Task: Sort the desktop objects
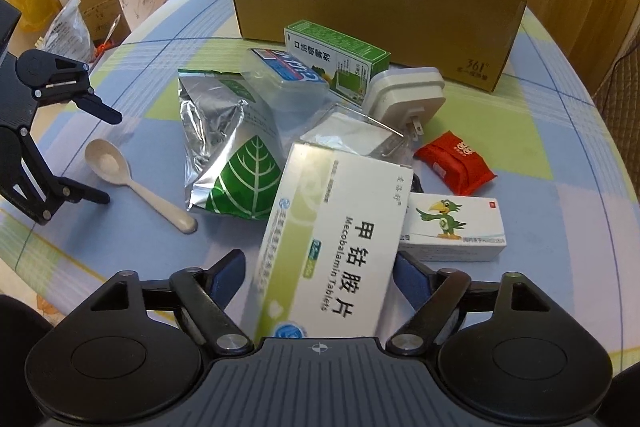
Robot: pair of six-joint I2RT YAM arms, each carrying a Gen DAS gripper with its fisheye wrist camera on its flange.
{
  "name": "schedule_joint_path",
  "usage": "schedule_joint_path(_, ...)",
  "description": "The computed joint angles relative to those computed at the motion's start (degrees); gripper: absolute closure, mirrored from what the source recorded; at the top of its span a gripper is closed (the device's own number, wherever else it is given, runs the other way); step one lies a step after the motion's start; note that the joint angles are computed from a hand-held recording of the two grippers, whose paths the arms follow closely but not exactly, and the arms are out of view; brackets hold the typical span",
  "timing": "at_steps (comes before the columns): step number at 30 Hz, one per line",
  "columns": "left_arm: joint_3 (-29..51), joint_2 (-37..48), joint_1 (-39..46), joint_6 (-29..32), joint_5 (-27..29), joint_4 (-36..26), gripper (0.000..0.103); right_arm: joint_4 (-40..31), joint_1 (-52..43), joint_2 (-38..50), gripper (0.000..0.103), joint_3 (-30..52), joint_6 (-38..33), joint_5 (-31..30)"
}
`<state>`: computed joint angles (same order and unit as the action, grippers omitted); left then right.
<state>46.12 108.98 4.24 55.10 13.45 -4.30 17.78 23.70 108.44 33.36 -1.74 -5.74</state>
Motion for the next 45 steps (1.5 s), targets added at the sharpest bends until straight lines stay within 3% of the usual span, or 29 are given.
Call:
schedule_joint_path(6,1.7,0.5,-0.4,-0.1,0.8,-2.6,0.035,-0.5,0.7,1.3,0.021,1.0,-0.2,1.3)
schedule_joint_path(12,3.8,0.7,-0.2,-0.4,0.8,-7.3,0.063,-0.4,-0.5,1.6,0.024,0.5,-3.9,1.0)
schedule_joint_path(13,3.5,0.3,-0.2,-1.0,0.6,-7.4,0.066,-0.4,-0.8,1.5,0.031,0.4,-4.8,0.9)
schedule_joint_path(15,2.3,-0.6,-0.6,-2.6,-0.4,-6.8,0.07,-0.8,-1.3,1.1,0.032,0.0,-6.0,0.3)
schedule_joint_path(18,0.9,-2.0,-1.3,-6.2,-1.5,-7.4,0.085,-1.6,-2.5,0.1,0.033,-0.5,-8.2,-0.7)
schedule_joint_path(23,-3.3,-4.6,-1.9,-16.8,-1.3,-5.8,0.087,-2.3,-5.3,-2.2,0.033,-1.8,-12.0,-2.3)
schedule_joint_path(26,-6.1,-5.9,-2.0,-24.0,-0.1,-3.0,0.093,-2.0,-6.7,-2.8,0.034,-2.2,-13.9,-2.7)
schedule_joint_path(32,-10.7,-8.0,-3.5,-35.6,-1.5,3.2,0.096,0.9,-7.7,-2.2,0.034,-3.1,-15.6,-2.9)
schedule_joint_path(45,-16.3,-10.4,-6.6,-47.3,-5.6,9.9,0.096,4.4,-6.8,1.8,0.032,-3.2,-13.4,-2.4)
